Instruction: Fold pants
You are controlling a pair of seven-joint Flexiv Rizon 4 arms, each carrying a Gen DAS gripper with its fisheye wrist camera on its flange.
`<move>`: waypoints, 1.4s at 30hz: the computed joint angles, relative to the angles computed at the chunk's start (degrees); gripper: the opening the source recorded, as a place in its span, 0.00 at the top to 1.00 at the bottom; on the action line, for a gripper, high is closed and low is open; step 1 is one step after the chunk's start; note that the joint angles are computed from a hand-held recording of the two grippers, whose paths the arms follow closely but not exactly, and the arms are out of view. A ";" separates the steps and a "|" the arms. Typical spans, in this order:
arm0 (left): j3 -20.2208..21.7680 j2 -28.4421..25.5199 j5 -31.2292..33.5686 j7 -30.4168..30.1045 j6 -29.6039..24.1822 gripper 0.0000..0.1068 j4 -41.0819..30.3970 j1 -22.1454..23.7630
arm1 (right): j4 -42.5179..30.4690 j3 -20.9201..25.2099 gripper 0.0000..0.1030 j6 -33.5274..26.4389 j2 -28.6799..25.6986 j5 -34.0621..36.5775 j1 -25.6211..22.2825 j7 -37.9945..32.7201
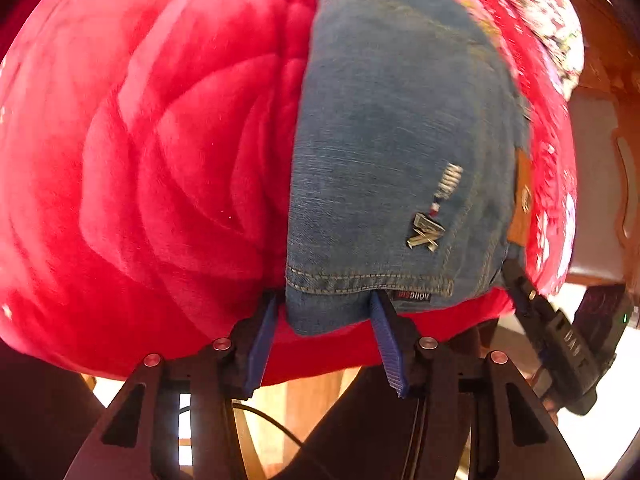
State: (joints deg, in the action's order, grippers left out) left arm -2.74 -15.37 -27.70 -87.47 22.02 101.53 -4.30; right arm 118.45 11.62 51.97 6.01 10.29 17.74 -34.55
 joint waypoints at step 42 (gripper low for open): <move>-0.91 -3.76 8.36 -1.73 13.48 0.72 -8.46 -2.64 | -14.00 -1.31 0.80 -1.31 -13.18 -4.77 -1.52 -17.05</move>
State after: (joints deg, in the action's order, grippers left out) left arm -3.65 -19.13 -19.35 -89.20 35.51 93.08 -6.94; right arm 104.45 10.32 50.66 -7.16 5.52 16.22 -51.60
